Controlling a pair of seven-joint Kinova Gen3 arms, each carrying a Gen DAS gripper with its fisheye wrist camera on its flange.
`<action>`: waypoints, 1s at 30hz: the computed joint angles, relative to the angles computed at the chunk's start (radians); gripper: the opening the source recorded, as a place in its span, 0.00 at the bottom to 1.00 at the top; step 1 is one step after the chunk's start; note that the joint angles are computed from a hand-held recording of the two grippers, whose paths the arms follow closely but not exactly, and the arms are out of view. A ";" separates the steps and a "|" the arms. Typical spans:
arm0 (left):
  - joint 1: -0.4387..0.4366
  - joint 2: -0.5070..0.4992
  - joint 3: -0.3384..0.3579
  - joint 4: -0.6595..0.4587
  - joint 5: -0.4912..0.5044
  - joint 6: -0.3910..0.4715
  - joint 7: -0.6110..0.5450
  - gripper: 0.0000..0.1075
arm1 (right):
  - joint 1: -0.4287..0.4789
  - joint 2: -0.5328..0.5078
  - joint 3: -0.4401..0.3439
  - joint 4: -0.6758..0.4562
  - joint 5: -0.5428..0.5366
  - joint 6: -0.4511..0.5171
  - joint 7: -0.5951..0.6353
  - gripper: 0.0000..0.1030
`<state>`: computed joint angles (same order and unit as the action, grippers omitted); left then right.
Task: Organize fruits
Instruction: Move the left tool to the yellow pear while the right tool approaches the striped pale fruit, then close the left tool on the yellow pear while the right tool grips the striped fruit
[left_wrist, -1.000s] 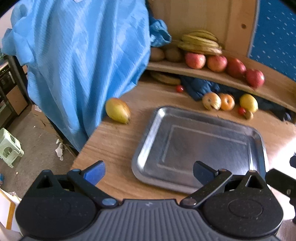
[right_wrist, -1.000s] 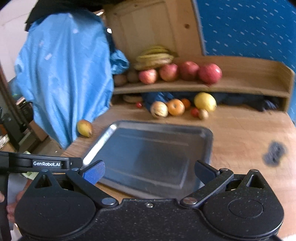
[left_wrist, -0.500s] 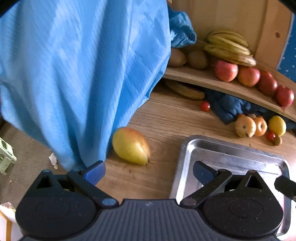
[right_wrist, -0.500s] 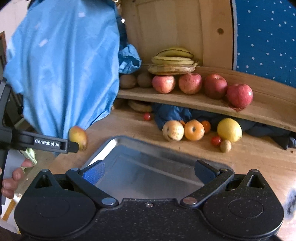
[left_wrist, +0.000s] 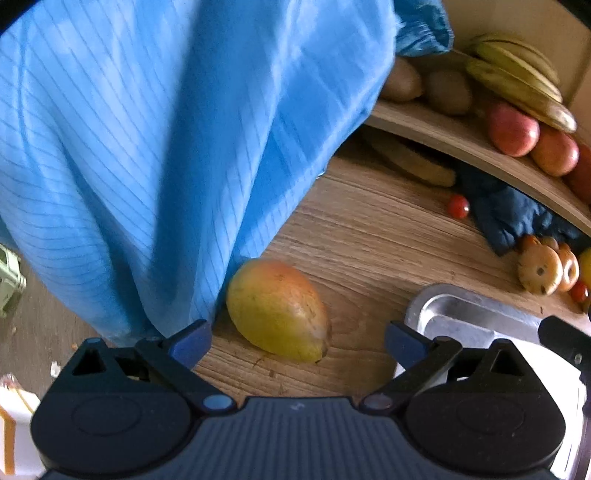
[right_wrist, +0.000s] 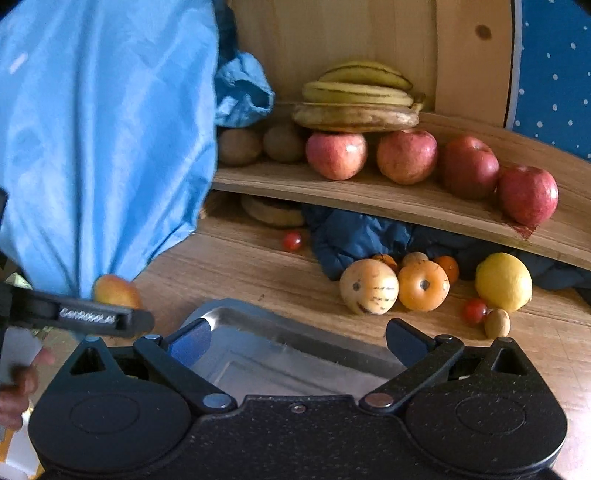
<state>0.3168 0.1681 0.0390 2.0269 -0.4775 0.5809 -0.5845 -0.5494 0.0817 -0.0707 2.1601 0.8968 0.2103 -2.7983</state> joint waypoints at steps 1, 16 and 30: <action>-0.002 0.009 -0.002 -0.009 0.003 0.006 0.005 0.90 | 0.007 0.012 0.002 -0.009 -0.006 -0.002 0.007 0.96; 0.008 0.072 -0.032 -0.076 0.024 0.070 0.027 0.67 | -0.069 0.152 0.158 -0.115 -0.122 0.038 -0.046 0.80; -0.018 0.092 -0.023 -0.114 0.061 0.041 -0.044 0.54 | -0.112 0.208 0.236 -0.144 -0.297 -0.001 0.062 0.69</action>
